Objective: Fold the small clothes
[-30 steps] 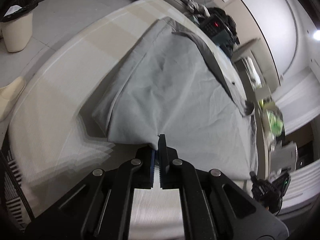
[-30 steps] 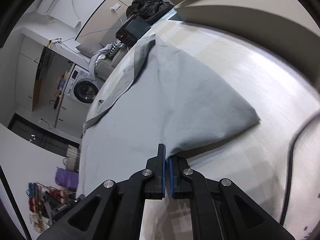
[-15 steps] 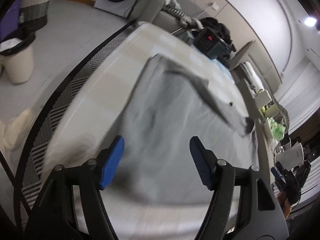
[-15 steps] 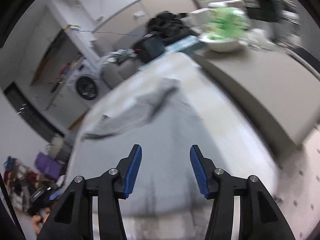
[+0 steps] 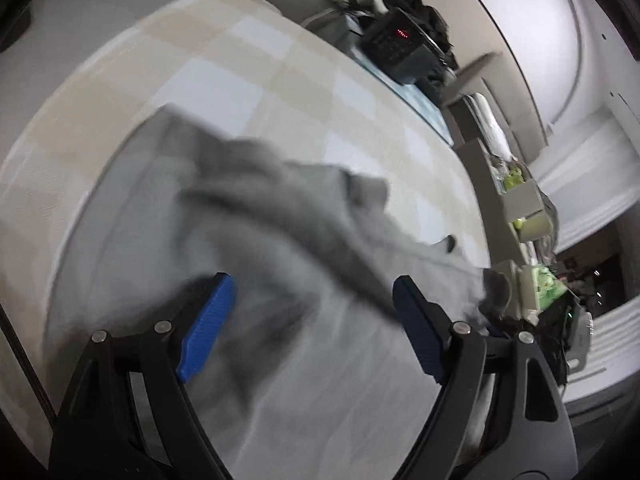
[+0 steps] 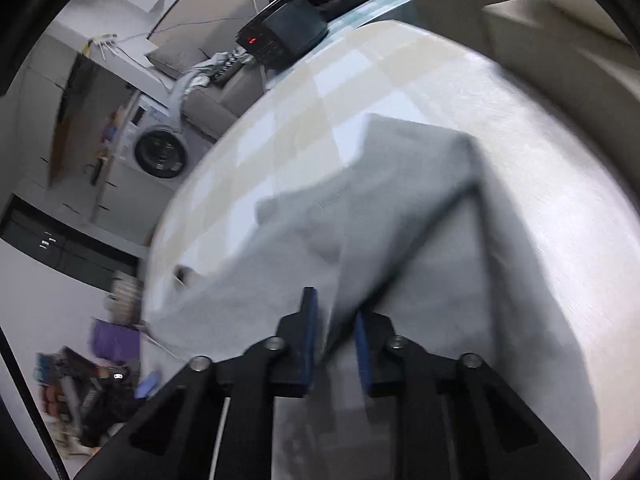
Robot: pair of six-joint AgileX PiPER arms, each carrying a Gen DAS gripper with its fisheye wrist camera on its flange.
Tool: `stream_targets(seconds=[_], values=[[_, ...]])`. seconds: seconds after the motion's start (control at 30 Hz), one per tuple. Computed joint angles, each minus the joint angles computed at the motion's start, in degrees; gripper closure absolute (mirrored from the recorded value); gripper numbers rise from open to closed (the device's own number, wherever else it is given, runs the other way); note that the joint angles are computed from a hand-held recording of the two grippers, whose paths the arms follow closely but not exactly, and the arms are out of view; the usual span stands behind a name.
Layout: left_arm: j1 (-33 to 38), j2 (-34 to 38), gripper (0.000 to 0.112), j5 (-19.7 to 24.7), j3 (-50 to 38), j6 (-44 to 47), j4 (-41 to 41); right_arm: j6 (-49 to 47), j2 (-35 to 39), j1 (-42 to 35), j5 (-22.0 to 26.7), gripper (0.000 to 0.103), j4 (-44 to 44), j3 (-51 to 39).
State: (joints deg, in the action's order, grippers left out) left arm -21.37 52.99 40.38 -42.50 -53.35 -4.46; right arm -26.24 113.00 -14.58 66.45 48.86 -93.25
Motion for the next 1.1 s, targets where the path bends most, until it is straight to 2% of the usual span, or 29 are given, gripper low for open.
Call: stream_targets(seconds=[0.07,0.13,0.2,0.3,0.37,0.47,0.5,0.57,0.63,0.7,0.73,0.77,0.8,0.87,0.93,0.97,1.03,1.1], values=[[6.0,2.6,0.033,-4.4,-0.8,8.1,-5.6,2.5,2.6,-0.1,-0.7,0.086,3.3,-4.5],[9.5,3.7,0.033,-6.1,-2.0,7.8,-2.7,3.6,3.5,0.0,-4.7,0.084,5.5,-7.4],[13.3,4.1,0.034,-4.1,-4.1,7.3,0.2,8.3,5.3,-0.3,-4.1,0.082,3.4,-13.0],[21.0,2.7,0.034,-0.1,-6.2,16.8,-3.0,7.3,5.2,-1.7,-1.7,0.077,2.4,-15.9],[24.1,1.3,0.034,3.3,-6.8,20.5,-2.3,4.0,2.7,-1.8,-2.2,0.055,-0.7,-14.2],[25.9,1.3,0.033,8.3,-7.8,25.2,-0.7,-1.3,0.9,-2.7,-0.6,0.052,-3.0,-11.7],[24.2,2.3,0.033,9.7,-7.9,24.0,2.5,-1.6,0.2,-2.4,-1.3,0.052,-5.8,-10.5],[23.7,3.8,0.033,10.5,-7.5,24.0,4.1,-4.3,-1.5,-3.3,-3.3,0.052,-7.8,-6.4],[24.0,4.9,0.046,9.3,-6.0,24.4,3.1,-4.8,-2.5,-3.5,-6.1,0.052,-10.6,-3.8],[23.9,4.4,0.084,7.4,-3.3,25.0,1.0,-4.5,-2.6,-3.9,-7.2,0.052,-12.5,-3.0],[22.8,3.7,0.092,6.3,-1.6,23.9,1.5,-4.7,-2.3,-4.0,-7.5,0.052,-13.3,-3.5],[22.2,3.7,0.105,5.4,-1.2,23.1,2.4,-5.4,-1.6,-4.2,-6.9,0.052,-13.2,-4.4],[21.6,3.2,0.11,4.6,-0.6,22.0,3.5,-6.2,-0.5,-4.5,-5.5,0.052,-12.5,-5.8],[22.0,3.2,0.111,2.9,0.3,21.5,4.2,-7.2,1.4,-4.9,-2.9,0.053,-10.6,-7.8],[23.0,2.8,0.111,3.8,0.2,19.7,5.1,-7.5,3.0,-4.9,-1.5,0.063,-9.8,-9.5],[24.7,3.0,0.111,4.1,0.4,20.7,3.8,-8.4,3.2,-4.7,-1.8,0.083,-9.3,-9.5],[27.3,2.6,0.111,4.5,0.8,23.1,1.2,-10.3,1.8,-4.2,-5.2,0.098,-10.1,-7.5],[27.5,1.7,0.111,6.3,0.6,22.1,2.4,-8.7,1.2,-4.3,-7.6,0.099,-11.5,-6.5]])
